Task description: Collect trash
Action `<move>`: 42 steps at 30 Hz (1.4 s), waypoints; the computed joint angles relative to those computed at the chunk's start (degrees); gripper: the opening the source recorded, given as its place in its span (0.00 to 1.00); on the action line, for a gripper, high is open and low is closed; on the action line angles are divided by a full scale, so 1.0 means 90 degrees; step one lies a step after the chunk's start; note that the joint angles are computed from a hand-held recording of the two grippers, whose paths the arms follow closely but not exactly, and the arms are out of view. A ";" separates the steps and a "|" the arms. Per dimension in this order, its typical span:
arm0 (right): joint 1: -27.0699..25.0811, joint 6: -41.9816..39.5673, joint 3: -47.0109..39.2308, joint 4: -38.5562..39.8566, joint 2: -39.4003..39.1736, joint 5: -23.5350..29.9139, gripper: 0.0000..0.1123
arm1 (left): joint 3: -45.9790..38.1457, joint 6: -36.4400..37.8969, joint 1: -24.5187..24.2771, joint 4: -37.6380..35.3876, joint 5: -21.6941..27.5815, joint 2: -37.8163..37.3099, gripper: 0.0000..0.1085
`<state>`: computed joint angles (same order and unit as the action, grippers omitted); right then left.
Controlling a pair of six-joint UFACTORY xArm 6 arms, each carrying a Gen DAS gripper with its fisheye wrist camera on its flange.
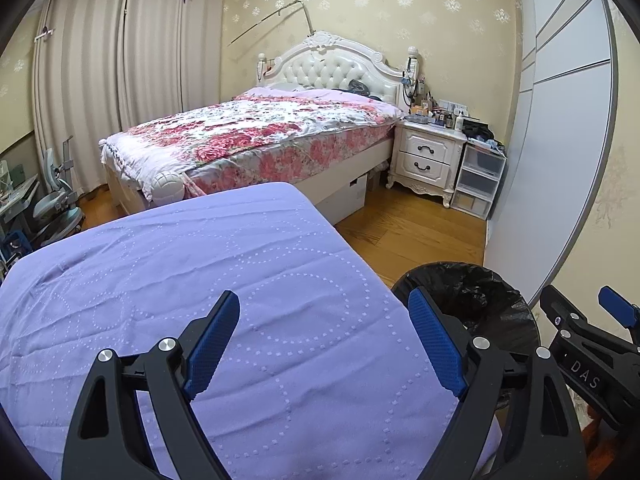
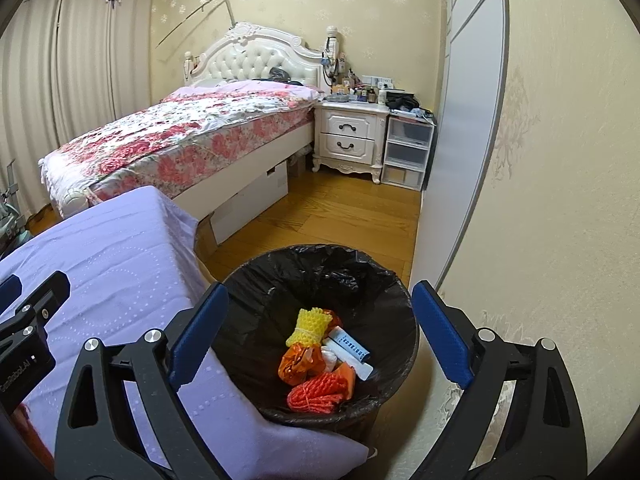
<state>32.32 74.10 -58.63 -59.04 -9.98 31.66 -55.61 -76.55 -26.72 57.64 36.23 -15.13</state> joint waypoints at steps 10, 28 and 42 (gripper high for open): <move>0.0121 0.0041 0.0001 -0.0095 -0.0038 -0.0001 0.81 | 0.0088 -0.0081 -0.0009 0.0070 0.0053 -0.0139 0.77; 0.0119 0.0023 0.0013 -0.0069 -0.0052 -0.0008 0.81 | 0.0068 0.0086 0.0013 -0.0105 0.0020 -0.0114 0.77; 0.0119 0.0038 0.0015 -0.0077 -0.0056 -0.0015 0.81 | 0.0103 0.0088 0.0015 -0.0098 0.0010 -0.0138 0.77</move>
<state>33.39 74.44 -58.50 -59.73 -10.48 31.52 -54.68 -75.76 -26.59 56.75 36.33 -16.37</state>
